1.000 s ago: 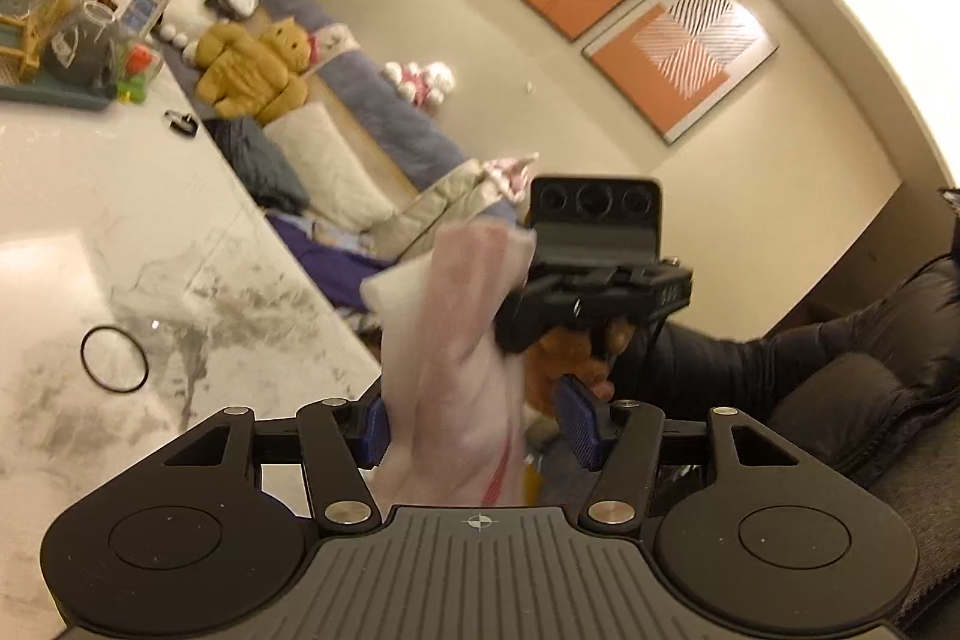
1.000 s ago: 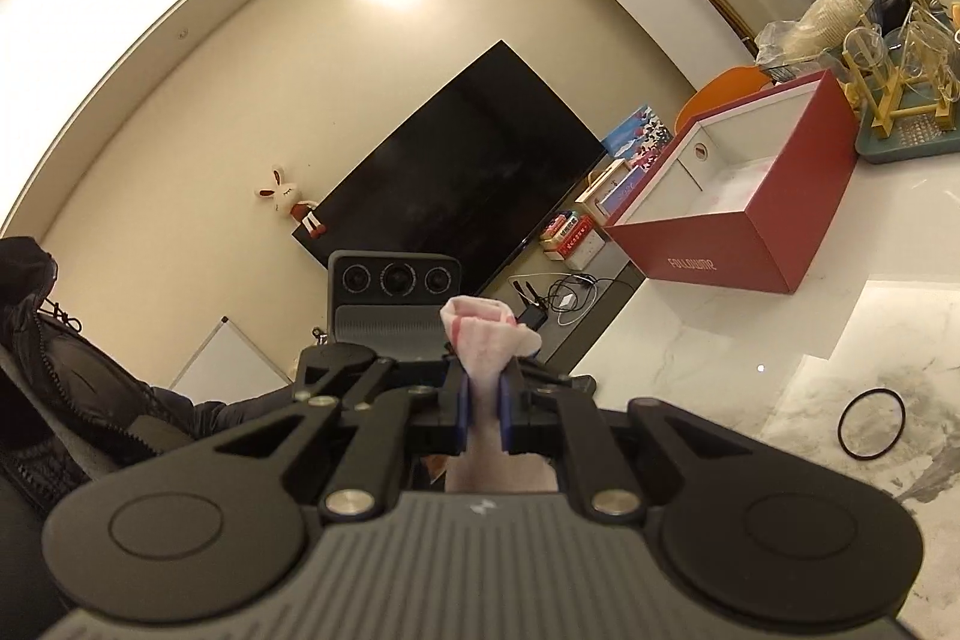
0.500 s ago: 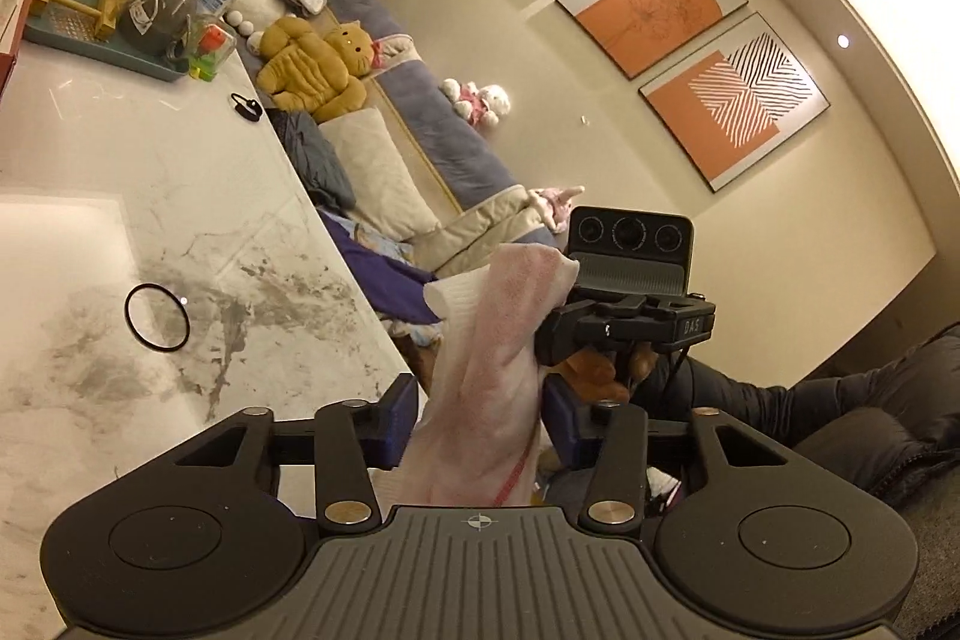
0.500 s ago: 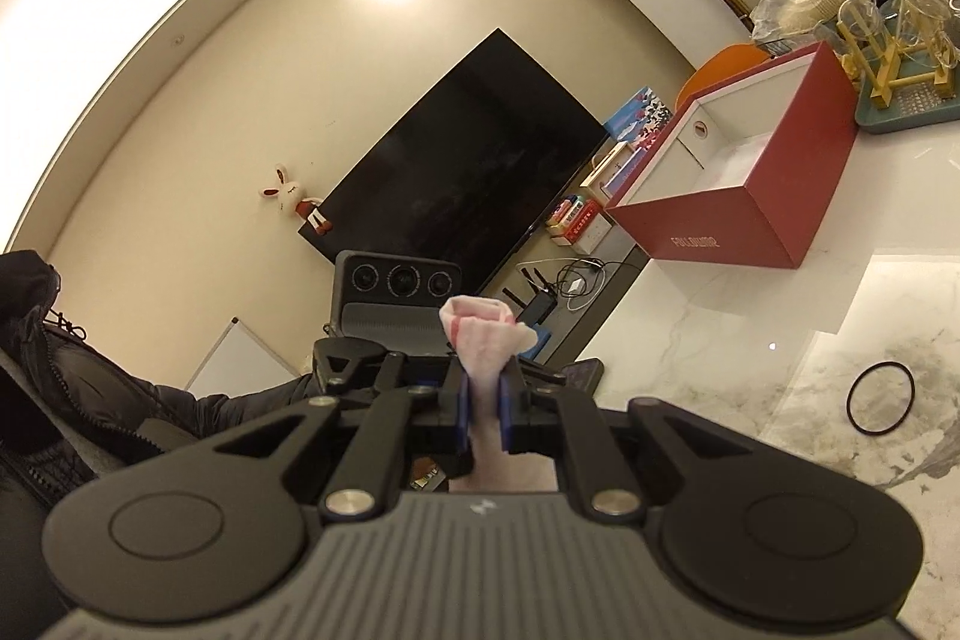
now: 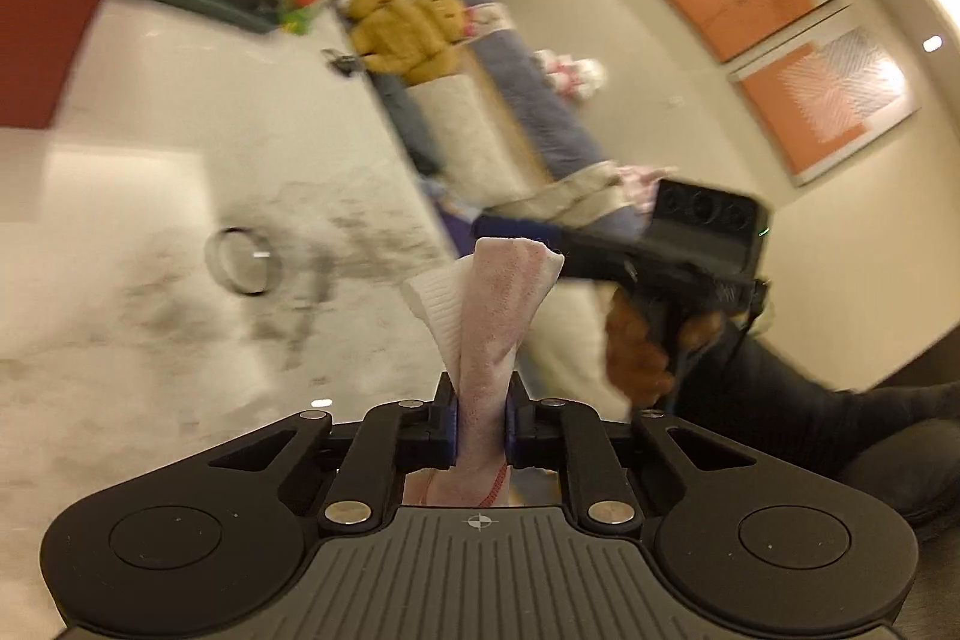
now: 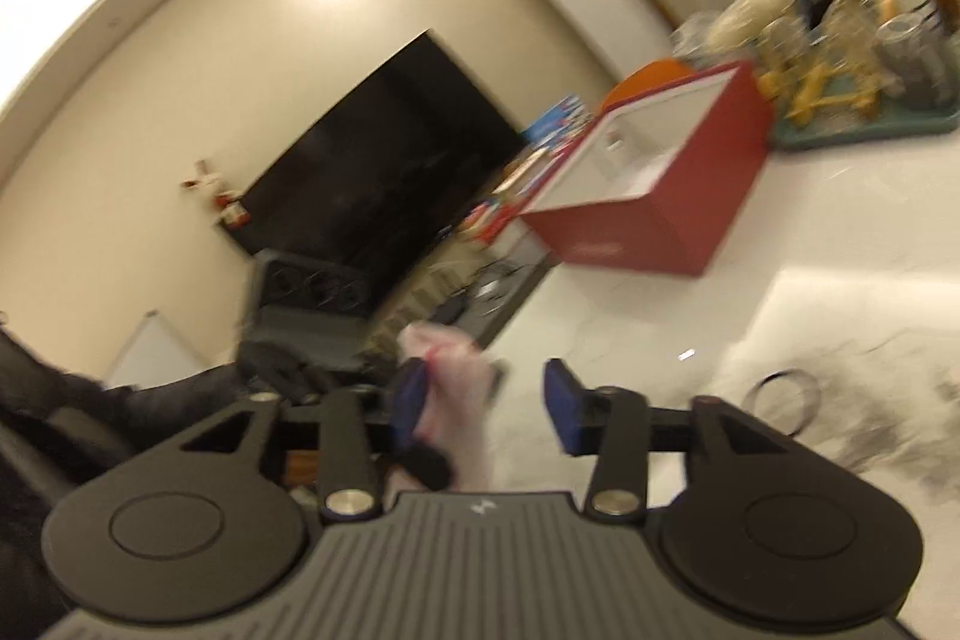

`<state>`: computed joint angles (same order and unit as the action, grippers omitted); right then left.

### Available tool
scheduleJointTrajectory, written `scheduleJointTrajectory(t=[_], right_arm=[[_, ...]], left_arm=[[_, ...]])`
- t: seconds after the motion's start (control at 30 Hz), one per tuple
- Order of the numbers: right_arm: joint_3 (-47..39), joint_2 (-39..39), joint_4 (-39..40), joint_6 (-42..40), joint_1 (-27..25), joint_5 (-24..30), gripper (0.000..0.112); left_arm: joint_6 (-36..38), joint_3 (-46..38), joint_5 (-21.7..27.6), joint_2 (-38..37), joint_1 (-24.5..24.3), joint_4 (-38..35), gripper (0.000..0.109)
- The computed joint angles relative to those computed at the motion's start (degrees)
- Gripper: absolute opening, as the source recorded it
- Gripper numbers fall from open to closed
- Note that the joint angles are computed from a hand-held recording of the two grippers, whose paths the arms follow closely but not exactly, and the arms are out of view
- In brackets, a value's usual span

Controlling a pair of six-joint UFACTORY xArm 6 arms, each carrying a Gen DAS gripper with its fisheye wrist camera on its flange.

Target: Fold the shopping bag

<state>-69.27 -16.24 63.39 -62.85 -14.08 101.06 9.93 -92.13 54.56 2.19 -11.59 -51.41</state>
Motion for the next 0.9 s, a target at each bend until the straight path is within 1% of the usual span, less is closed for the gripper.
scheduleJointTrajectory(t=[0.03,0.07,0.1,0.17,0.2,0.23,0.27,0.3,0.33,0.37,0.43,0.47,0.5,0.63,0.8,0.9], right_arm=[[0.8,-1.0,-3.6,-0.7,2.1,-6.0,0.032],[1.1,-1.6,-9.1,-0.8,5.4,-12.0,0.015],[2.6,-2.7,-14.5,-1.8,9.2,-18.0,0.012],[8.4,-5.9,-21.7,-3.2,16.7,-30.0,0.013],[10.5,-6.5,-24.7,-3.0,19.9,-34.5,0.014],[11.2,-6.0,-26.2,-2.2,22.1,-36.7,0.015],[11.3,-5.3,-26.4,-1.8,23.3,-37.5,0.019],[11.3,-4.7,-26.7,-1.4,24.6,-38.4,0.028],[11.2,-4.1,-28.0,-0.7,26.0,-39.6,0.032],[11.1,-3.5,-31.0,0.7,27.7,-41.1,0.031],[11.5,-2.7,-37.5,3.9,30.7,-44.4,0.016],[11.7,-2.6,-38.2,4.2,31.1,-45.2,0.003],[11.9,-2.5,-38.9,4.5,31.4,-45.9,0.0],[12.7,-3.1,-40.9,7.1,31.8,-47.1,0.0],[9.0,-3.9,-30.0,9.2,25.3,-37.5,0.0],[5.5,-3.9,-25.1,10.4,21.0,-32.0,0.0]], left_arm=[[-2.1,-0.4,0.1,0.1,-0.4,4.5,0.014],[-3.9,-0.8,0.1,0.2,-0.7,7.9,0.014],[-5.6,-1.2,0.2,0.3,-1.0,11.3,0.014],[-8.6,-2.4,0.5,0.8,-1.9,17.7,0.014],[-10.3,-3.4,0.7,1.2,-2.6,22.1,0.014],[-11.7,-4.6,1.2,1.7,-3.3,26.2,0.014],[-12.7,-5.6,1.5,2.3,-4.0,28.9,0.014],[-13.5,-6.3,1.6,2.7,-4.4,30.3,0.014],[-14.1,-7.0,1.8,3.1,-4.8,32.0,0.014],[-14.5,-7.8,2.1,3.6,-5.4,34.3,0.014],[-15.4,-9.4,3.0,4.7,-6.1,37.3,0.014],[-15.7,-10.1,3.3,5.1,-6.3,38.1,0.014],[-16.0,-10.8,3.8,5.6,-6.6,39.3,0.014],[-17.0,-13.5,5.7,7.3,-7.5,44.4,0.014],[-15.8,-15.5,7.1,9.2,-7.9,46.1,0.014],[-14.7,-17.3,8.0,10.6,-8.3,46.4,0.014]])
